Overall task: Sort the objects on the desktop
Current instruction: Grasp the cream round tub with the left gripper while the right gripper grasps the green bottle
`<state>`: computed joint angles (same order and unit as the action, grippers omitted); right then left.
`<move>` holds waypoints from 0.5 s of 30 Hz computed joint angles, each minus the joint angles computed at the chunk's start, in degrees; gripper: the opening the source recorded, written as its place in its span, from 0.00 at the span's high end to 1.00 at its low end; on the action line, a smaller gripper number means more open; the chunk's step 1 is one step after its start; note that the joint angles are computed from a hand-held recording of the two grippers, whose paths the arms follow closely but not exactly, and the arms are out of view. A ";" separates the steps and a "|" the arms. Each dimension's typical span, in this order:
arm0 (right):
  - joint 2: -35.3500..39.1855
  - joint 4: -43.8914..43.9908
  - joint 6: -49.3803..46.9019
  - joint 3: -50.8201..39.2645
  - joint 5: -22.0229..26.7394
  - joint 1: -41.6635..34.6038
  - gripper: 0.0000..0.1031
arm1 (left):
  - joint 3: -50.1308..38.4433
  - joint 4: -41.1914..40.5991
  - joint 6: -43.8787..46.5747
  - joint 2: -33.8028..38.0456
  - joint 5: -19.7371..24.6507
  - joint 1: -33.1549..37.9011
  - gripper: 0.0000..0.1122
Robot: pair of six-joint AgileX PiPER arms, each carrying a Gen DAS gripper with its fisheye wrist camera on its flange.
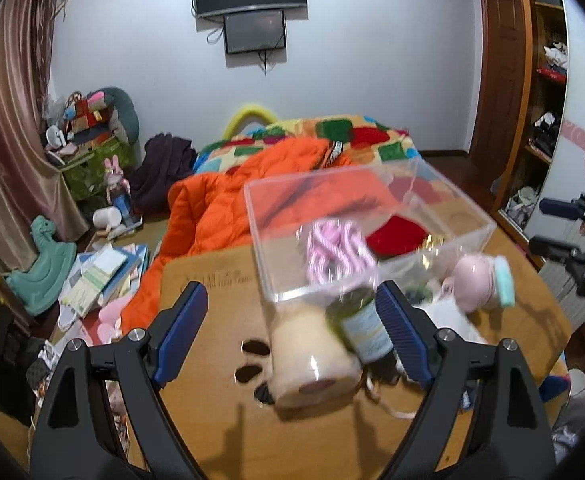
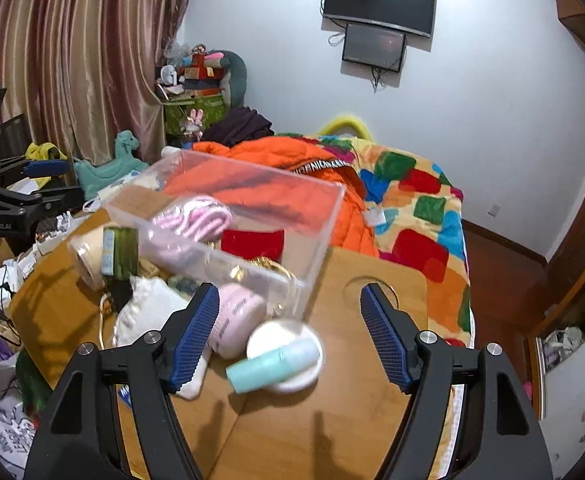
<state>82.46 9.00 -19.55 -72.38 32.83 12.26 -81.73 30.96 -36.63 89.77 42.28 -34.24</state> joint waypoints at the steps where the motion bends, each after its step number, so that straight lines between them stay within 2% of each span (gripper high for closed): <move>1: -0.36 0.00 -0.15 0.74 -0.20 -0.25 0.32 | 1.36 -0.43 -0.17 -0.48 -0.28 0.05 0.23; 8: -1.76 1.25 -0.60 5.16 -0.11 -1.72 0.32 | 8.14 -1.11 -2.26 -2.22 -3.13 -0.55 0.20; 15: -1.40 7.22 -3.51 6.58 0.42 -0.57 0.32 | 10.90 -3.11 -2.75 -1.88 -4.52 -0.28 0.20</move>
